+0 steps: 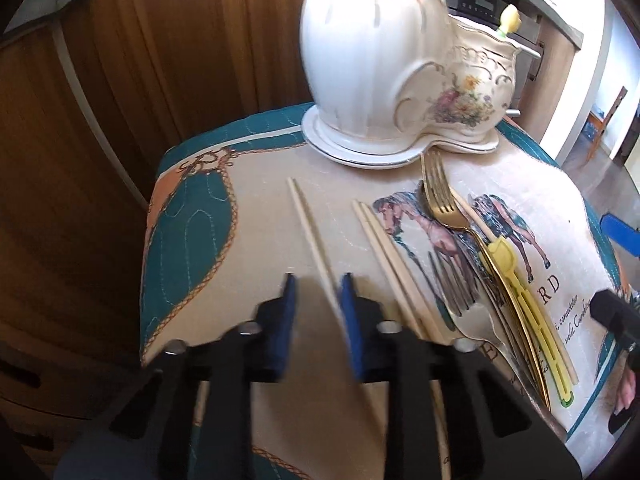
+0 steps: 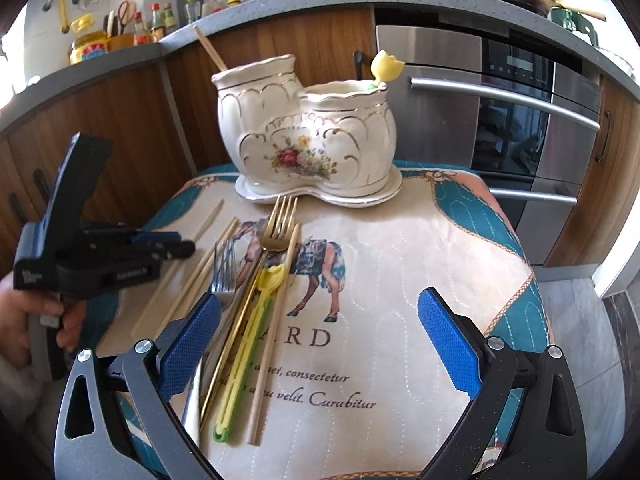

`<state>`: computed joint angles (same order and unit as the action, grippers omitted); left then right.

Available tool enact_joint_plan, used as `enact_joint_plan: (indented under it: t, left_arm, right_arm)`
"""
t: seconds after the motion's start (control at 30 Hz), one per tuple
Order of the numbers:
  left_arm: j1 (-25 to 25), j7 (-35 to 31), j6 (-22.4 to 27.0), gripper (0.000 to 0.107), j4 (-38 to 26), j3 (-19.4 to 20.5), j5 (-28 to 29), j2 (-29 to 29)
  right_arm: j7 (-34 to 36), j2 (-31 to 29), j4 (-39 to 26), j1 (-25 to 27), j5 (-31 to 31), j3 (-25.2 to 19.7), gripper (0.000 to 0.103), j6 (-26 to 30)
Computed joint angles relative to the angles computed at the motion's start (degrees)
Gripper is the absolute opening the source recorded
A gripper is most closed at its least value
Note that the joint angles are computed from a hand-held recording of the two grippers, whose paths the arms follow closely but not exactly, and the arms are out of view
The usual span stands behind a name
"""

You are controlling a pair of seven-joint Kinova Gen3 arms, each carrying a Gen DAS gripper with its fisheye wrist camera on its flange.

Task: Organize utensils
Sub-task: 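Grasp a gold fork with the right tool while the left grasps another chopstick, then lower gold fork into smaller pot with right tool while left inserts chopstick into larger pot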

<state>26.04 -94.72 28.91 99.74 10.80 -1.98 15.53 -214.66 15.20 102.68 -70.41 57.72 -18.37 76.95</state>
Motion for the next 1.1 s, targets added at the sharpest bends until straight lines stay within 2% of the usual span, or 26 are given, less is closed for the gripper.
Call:
enact_joint_plan:
  t: [0.07,0.17,0.23,0.3,0.33,0.4,0.5,0.6,0.73,1.03,1.1]
  left_arm:
    - [-2.1,-2.1,0.2,0.005,0.0,1.1,2.5,0.0]
    - [-4.6,-5.0,0.1,0.004,0.5,2.2,6.2,-0.4]
    - [-6.0,-7.3,-0.3,0.004,0.8,2.9,8.6,-0.5]
    - [-7.6,-9.9,-0.6,0.004,1.4,3.7,11.3,-0.7]
    - [-8.4,-11.4,-1.0,0.004,2.1,4.1,12.6,-1.0]
    - [-9.4,-13.8,-1.5,0.004,2.9,4.5,14.7,-1.6]
    - [-10.4,-16.8,-1.8,0.004,3.6,4.7,17.4,-2.3]
    - [-12.5,-20.8,-1.1,0.004,4.2,5.3,21.6,-3.0]
    - [-13.0,-24.0,-0.8,0.004,4.3,5.2,25.0,-3.3]
    - [-13.0,-27.7,-1.0,0.004,4.9,4.6,29.0,-3.6]
    - [-12.9,-28.1,-1.1,0.004,5.1,4.5,29.3,-3.7]
  right_arm:
    - [2.2,0.2,-0.9,0.9,-0.5,0.1,0.096,-1.1]
    - [6.0,0.8,-2.7,2.0,-1.0,0.8,0.092,-2.4]
    - [9.4,1.6,-4.6,2.8,-1.4,1.4,0.081,-3.0]
    - [12.2,2.1,-6.0,4.1,-2.4,2.2,0.065,-5.2]
    - [13.3,2.1,-6.4,4.8,-3.1,2.6,0.062,-6.8]
    - [15.3,2.6,-7.4,5.8,-4.5,3.4,0.045,-8.7]
    - [19.3,4.0,-9.8,6.9,-7.1,4.6,0.03,-10.7]
    - [21.1,4.7,-11.0,7.4,-9.1,5.9,0.022,-12.2]
    - [22.2,5.5,-12.6,7.3,-11.2,7.3,0.018,-11.8]
    - [28.1,8.2,-17.7,8.7,-15.9,9.0,0.017,-10.2]
    - [28.6,8.0,-17.4,9.9,-17.9,9.5,0.018,-12.2]
